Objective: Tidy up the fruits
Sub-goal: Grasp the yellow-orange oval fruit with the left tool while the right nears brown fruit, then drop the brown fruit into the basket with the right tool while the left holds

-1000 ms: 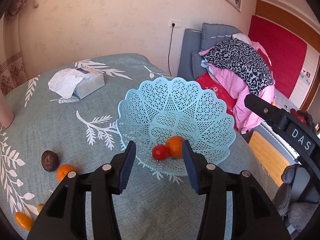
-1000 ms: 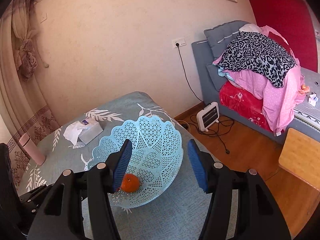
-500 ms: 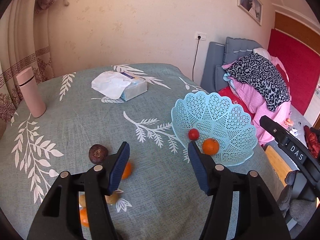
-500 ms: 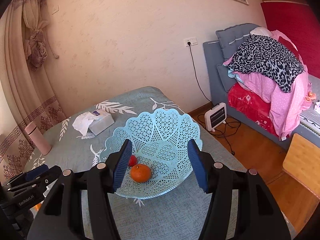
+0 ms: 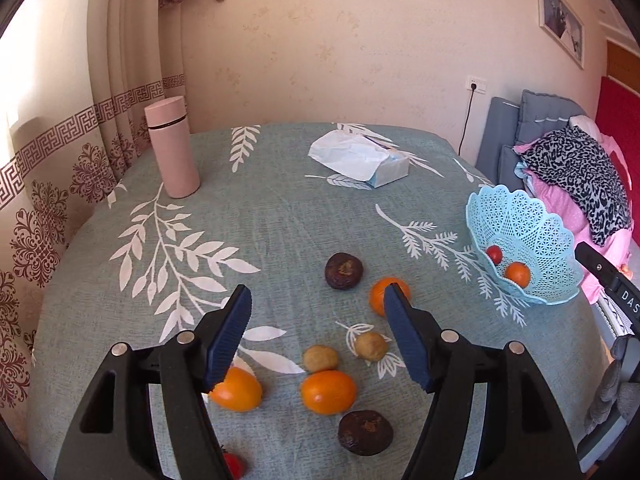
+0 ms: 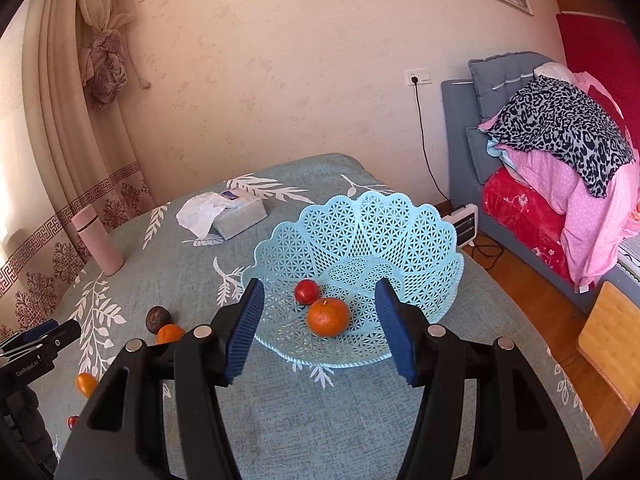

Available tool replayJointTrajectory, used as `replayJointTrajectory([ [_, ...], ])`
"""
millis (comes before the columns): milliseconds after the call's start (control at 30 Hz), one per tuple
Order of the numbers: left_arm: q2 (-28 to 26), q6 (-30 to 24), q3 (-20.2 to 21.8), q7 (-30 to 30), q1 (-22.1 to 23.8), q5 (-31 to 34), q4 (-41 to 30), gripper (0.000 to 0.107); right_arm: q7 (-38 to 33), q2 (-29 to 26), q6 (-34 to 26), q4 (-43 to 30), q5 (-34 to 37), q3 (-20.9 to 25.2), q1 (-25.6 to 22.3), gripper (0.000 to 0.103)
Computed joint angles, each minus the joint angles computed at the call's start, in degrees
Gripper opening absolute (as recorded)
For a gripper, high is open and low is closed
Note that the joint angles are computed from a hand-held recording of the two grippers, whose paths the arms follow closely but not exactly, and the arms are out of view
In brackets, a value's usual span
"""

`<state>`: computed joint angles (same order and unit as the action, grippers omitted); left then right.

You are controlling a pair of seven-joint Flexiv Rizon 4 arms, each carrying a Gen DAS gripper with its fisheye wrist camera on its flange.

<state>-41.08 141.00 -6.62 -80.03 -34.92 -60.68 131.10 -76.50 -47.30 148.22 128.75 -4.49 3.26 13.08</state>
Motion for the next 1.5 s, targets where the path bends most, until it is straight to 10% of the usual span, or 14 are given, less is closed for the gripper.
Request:
replayJointTrajectory([
  [700,-2.74,-4.89,3.62,-16.52,4.75,11.34,8.23,0.068,-2.25,-1.61,-5.16,0.77,-4.05,1.94,2.25,0.060],
  [900,-3.92,-6.66,4.84,-18.11,6.03,17.05,6.96,0.044,-0.67,-1.70,-6.82,2.31,-11.90,4.47,-0.69,0.060],
  [1500,-4.92,0.46,5.16,-22.53,6.77,19.13,8.75,0.044,-1.38,-2.30,-10.24,5.51,-21.56,8.24,1.17,0.060],
])
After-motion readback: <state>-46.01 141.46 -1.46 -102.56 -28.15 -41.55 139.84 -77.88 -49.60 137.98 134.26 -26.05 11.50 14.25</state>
